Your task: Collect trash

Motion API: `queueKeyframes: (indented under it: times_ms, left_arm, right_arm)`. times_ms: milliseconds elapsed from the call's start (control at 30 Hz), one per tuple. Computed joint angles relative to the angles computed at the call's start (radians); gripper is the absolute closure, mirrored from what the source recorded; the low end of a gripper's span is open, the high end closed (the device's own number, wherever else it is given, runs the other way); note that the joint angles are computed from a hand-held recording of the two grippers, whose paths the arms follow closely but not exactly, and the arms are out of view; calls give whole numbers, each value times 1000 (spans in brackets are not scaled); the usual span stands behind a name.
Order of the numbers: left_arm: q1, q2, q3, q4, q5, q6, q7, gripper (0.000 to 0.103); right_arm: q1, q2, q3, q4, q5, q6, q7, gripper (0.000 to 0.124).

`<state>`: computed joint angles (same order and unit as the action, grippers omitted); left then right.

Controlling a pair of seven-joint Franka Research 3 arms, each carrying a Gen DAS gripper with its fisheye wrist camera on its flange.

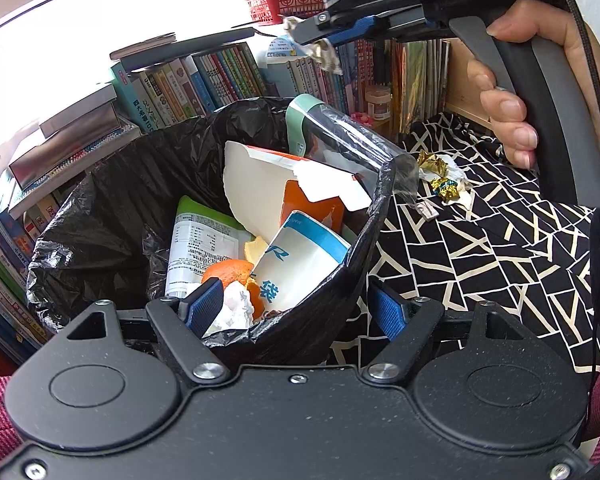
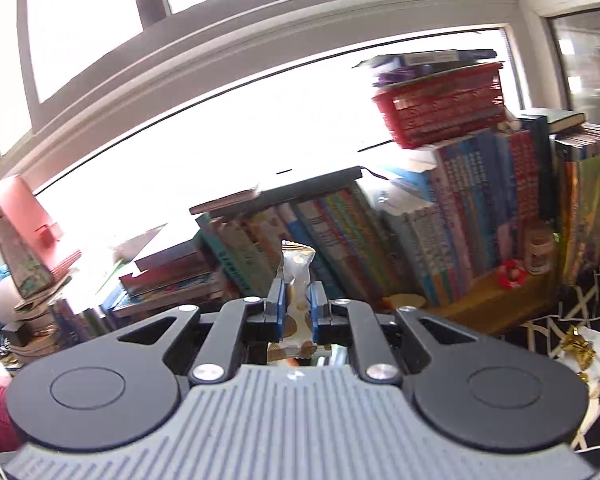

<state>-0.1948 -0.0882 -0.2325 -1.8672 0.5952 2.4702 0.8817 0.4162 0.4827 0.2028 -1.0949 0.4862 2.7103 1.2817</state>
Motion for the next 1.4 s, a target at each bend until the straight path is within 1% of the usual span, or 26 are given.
queueKeyframes:
  times_ms: [67, 133, 233, 333, 500, 533, 567, 600, 667, 733, 933, 1067, 1167, 1233, 1267, 1400]
  left_arm:
    - [0, 0, 0, 0, 3, -1, -1, 26]
    - [0, 1, -1, 0, 6, -1, -3, 26]
    - [-1, 1, -1, 0, 6, 0, -3, 26]
    - [-1, 1, -1, 0, 8, -1, -4, 26]
    - [-1, 1, -1, 0, 10, -1, -4, 26]
    - [-1, 1, -1, 0, 10, -1, -4, 26]
    - [-1, 1, -1, 0, 10, -1, -4, 26]
    - [-1, 1, -1, 0, 10, -1, -4, 26]
    - [-1, 1, -1, 1, 10, -2, -4, 26]
    - [-2, 1, -1, 1, 11, -2, -4, 26]
    - [-2, 1, -1, 1, 11, -2, -4, 26]
    - [-2, 2, -1, 2, 13, -4, -5, 26]
    - [-2, 3, -1, 3, 12, -5, -5, 26]
    - [-2, 2, -1, 3, 13, -4, -5, 26]
    - [-2, 2, -1, 3, 13, -4, -5, 26]
    - [-2, 2, -1, 2, 13, -4, -4, 26]
  right_arm:
    - [-17, -1, 43, 3, 43, -26, -65, 107]
    - [-13, -2, 58, -1, 66, -47, -108, 105]
    - [-6, -9, 63, -16, 90, -71, -151, 103]
    - [0, -7, 56, -17, 104, -98, -160, 102]
    - [9, -12, 42, -27, 109, -120, -160, 101]
    - [8, -12, 43, -28, 112, -124, -164, 98]
    - [10, -13, 41, -29, 112, -126, -164, 92]
    - [12, -14, 39, -30, 110, -126, -163, 78]
    - [13, -13, 37, -30, 109, -128, -163, 72]
    - [14, -13, 37, -30, 111, -128, -164, 64]
    - [18, -13, 26, -31, 101, -102, -148, 59]
    - [24, -11, 2, -29, 68, -63, -97, 56]
    - [32, -6, -27, -27, 21, -23, -38, 50]
    - [42, -1, -57, -27, -28, 14, 23, 46]
    - [48, 4, -77, -26, -56, 35, 66, 46]
    - [67, 28, -158, -24, -175, 73, 252, 46]
